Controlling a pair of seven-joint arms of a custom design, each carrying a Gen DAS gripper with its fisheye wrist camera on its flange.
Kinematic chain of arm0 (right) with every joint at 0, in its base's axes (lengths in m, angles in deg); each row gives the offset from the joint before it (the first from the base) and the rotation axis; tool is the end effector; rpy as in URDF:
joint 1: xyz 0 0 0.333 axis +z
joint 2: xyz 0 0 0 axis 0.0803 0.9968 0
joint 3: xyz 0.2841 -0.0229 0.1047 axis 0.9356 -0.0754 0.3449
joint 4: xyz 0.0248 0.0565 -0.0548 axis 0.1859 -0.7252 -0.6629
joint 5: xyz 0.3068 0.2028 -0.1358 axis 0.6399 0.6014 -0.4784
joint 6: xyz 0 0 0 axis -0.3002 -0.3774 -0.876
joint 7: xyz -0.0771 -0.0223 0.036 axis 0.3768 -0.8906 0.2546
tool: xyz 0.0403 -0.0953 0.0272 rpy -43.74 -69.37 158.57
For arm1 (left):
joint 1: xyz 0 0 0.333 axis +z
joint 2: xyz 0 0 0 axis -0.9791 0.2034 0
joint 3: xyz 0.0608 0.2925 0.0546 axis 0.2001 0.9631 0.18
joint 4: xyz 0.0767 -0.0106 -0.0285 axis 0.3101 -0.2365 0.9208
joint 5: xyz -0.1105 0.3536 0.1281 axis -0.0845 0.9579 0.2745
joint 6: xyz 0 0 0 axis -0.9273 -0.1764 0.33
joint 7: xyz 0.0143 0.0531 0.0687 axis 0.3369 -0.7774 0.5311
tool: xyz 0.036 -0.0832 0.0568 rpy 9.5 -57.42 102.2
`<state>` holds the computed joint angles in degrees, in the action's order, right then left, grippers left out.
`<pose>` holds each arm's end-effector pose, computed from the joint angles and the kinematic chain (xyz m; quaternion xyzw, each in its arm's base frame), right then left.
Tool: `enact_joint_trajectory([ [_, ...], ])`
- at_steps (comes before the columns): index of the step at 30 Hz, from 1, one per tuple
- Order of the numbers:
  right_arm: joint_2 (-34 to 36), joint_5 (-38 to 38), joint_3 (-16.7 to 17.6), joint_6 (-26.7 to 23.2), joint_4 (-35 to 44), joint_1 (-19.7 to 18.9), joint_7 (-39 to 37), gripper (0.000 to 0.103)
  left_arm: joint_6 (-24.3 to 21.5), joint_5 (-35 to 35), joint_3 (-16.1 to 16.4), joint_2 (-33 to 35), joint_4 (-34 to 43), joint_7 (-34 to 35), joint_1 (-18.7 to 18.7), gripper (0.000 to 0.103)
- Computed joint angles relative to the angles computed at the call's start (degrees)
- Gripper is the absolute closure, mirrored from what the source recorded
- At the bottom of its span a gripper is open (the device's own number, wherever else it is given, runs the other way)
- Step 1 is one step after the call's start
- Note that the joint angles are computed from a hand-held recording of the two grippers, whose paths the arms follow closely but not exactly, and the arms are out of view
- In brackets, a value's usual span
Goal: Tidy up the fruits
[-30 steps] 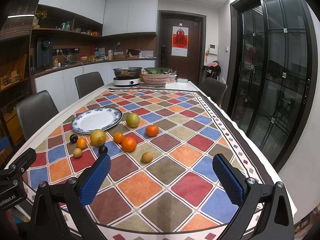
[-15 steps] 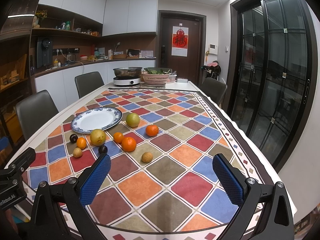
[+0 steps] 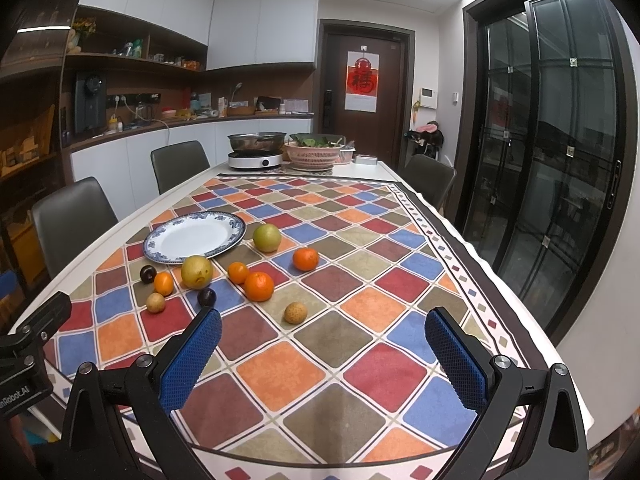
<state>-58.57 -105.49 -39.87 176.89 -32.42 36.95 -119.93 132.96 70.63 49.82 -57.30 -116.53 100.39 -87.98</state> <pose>0.5423 0.3312 0.4889 -0.3952 0.7588 -0.4720 0.2129 0.6329 -0.2833 0.4870 -0.3991 0.7504 -0.4483 0.2767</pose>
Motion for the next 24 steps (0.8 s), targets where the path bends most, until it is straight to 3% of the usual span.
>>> enact_joint_trajectory([
  [3, 0.14, 0.37, -0.05, 0.35, 0.16, -0.20, -0.46, 0.001, -0.66, 0.04, 0.59, 0.31, 0.44, -0.23, -0.13, 0.000],
  [8, 1.27, 1.70, -0.50, 1.29, 1.24, -0.56, -2.21, 0.001, -1.14, 1.09, 4.49, 1.38, 2.02, -2.32, -3.28, 0.000],
  [18, 4.11, 6.16, -2.01, 5.36, 3.89, -2.15, -7.82, 0.001, -8.71, 7.50, 13.19, 6.41, 10.01, -9.95, -10.18, 0.006],
  [24, 6.84, 9.34, -3.46, 8.33, 6.56, -3.07, -12.50, 0.001, -14.69, 12.19, 14.51, 10.97, 17.10, -13.38, -11.26, 0.012],
])
